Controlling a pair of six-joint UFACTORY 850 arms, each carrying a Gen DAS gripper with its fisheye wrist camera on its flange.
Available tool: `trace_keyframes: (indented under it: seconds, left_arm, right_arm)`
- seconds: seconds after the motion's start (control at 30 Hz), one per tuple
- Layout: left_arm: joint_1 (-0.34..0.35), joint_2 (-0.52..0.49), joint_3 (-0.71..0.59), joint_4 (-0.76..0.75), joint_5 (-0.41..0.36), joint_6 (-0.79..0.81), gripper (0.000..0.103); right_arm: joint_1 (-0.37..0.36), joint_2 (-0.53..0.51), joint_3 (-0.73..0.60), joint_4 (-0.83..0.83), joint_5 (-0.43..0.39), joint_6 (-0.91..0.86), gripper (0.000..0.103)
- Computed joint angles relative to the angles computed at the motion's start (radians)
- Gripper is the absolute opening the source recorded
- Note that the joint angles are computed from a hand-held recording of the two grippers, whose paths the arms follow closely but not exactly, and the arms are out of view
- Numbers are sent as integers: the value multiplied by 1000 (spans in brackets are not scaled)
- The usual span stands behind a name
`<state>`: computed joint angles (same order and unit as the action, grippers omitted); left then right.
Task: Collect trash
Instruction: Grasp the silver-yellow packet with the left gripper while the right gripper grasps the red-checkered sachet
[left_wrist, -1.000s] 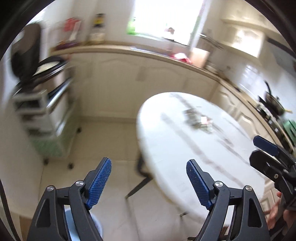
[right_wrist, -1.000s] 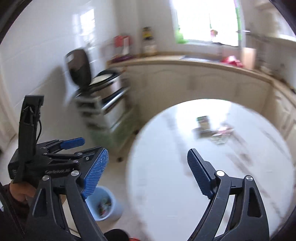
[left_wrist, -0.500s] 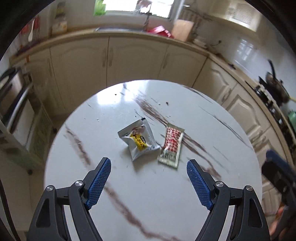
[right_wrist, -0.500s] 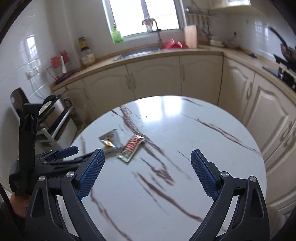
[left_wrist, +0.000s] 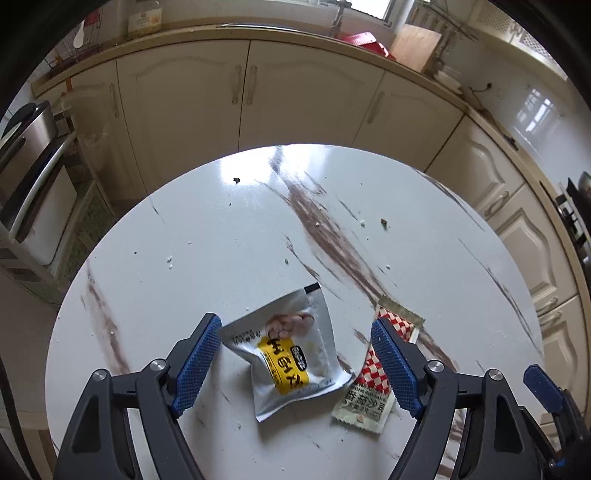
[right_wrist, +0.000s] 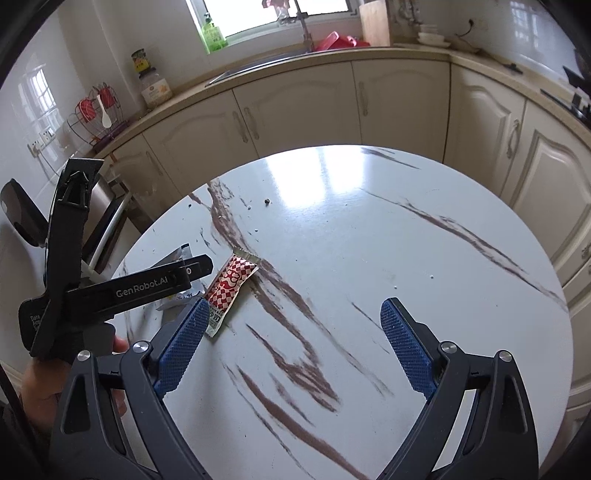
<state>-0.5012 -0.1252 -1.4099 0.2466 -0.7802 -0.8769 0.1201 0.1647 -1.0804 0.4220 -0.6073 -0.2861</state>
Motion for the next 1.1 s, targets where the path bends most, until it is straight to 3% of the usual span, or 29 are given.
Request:
trace_keyframes:
  seconds: [0.17,0.47,0.63,0.87,0.97,1.03,1.1]
  left_arm:
    - [-24,-31,-4,89,14,-42,58]
    - [-114,-5,63,253,-7,-107,46]
    - [-93,56,139,196,59,-69,26]
    - [-47,168,255,30,177,60,22]
    - [-26,224,307,-26,211,103,22]
    - [-25,247,325,-30,220,115,22]
    - [-29,259,337,-22,227,113,22]
  right_arm:
    - [13,-26,-19,-35,-5,33,93]
    - [62,-48,-43,-124,-5,140,93]
    - [103,-91,-73,-211,-15,238,93]
    - [162,-157,-99,-250,-35,317,92]
    - [197,-165,-105,-313,-27,366,88]
    - [220,-168,-109,-381,-29,410,73]
    - [247,-170,-113,-483,-42,473,64]
